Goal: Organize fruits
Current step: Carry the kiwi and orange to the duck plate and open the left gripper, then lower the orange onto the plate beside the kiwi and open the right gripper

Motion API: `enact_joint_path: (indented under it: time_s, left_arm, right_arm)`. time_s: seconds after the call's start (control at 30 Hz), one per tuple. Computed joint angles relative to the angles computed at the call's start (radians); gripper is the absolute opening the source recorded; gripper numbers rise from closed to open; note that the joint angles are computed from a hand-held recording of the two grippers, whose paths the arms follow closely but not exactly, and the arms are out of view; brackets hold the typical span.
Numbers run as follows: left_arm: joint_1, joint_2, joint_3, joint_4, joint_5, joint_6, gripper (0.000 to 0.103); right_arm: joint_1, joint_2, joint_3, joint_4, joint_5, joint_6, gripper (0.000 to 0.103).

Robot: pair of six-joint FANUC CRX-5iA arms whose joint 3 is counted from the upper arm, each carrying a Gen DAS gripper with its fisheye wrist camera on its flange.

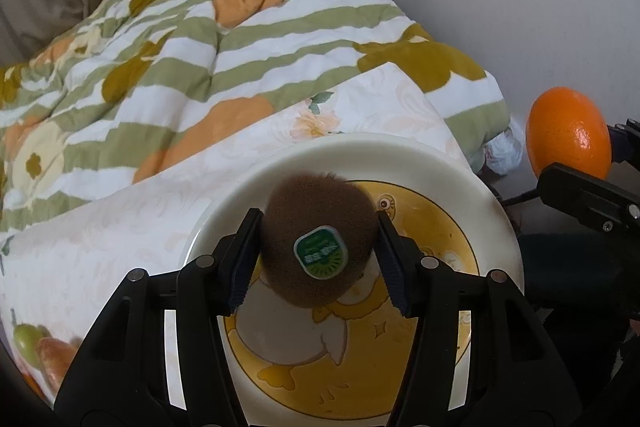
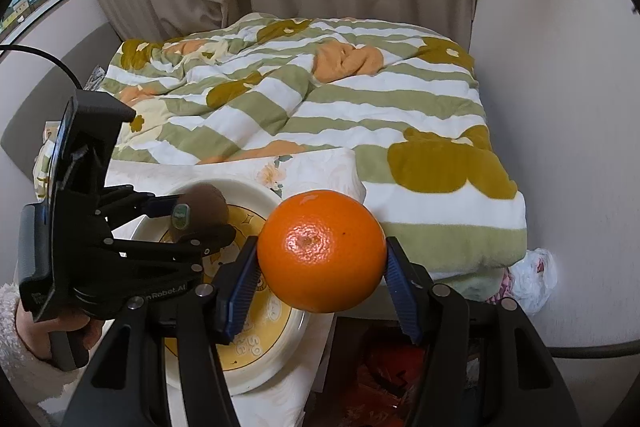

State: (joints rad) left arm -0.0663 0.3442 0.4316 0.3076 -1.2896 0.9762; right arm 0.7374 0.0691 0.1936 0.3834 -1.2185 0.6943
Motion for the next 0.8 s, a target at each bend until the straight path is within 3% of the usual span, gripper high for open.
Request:
enact_joint_path:
  time_s: [0.03, 0.07, 0.1, 0.17, 0.43, 0.8]
  left_arm:
    - [0.003, -0.004, -0.005, 0.014, 0.002, -0.016, 0.071]
    - [0.002, -0.009, -0.010, 0.016, 0.011, -0.021, 0.093]
    - [0.002, -0.019, -0.018, 0.015, 0.026, -0.025, 0.103]
    - [0.012, -0.038, -0.042, 0.047, 0.049, -0.046, 0.103]
    - [0.063, -0.083, -0.057, 0.061, 0.018, -0.034, 0.103]
    - [0.156, -0.191, -0.132, 0.049, 0.017, 0.023, 0.103]
  right_arm:
    - [0.002, -0.001, -0.001, 0.004, -0.003, -0.006, 0.056]
    - [0.004, -0.003, -0.001, 0.010, -0.007, -0.012, 0.056]
    - [0.006, -0.002, -0.001, 0.014, -0.009, -0.015, 0.056]
    - [0.011, -0.005, -0.003, 0.025, -0.016, -0.023, 0.056]
    - [0.022, -0.018, -0.012, 0.047, -0.030, -0.033, 0.056]
    - [0.037, 0.013, 0.003, 0.000, 0.032, 0.098, 0.056]
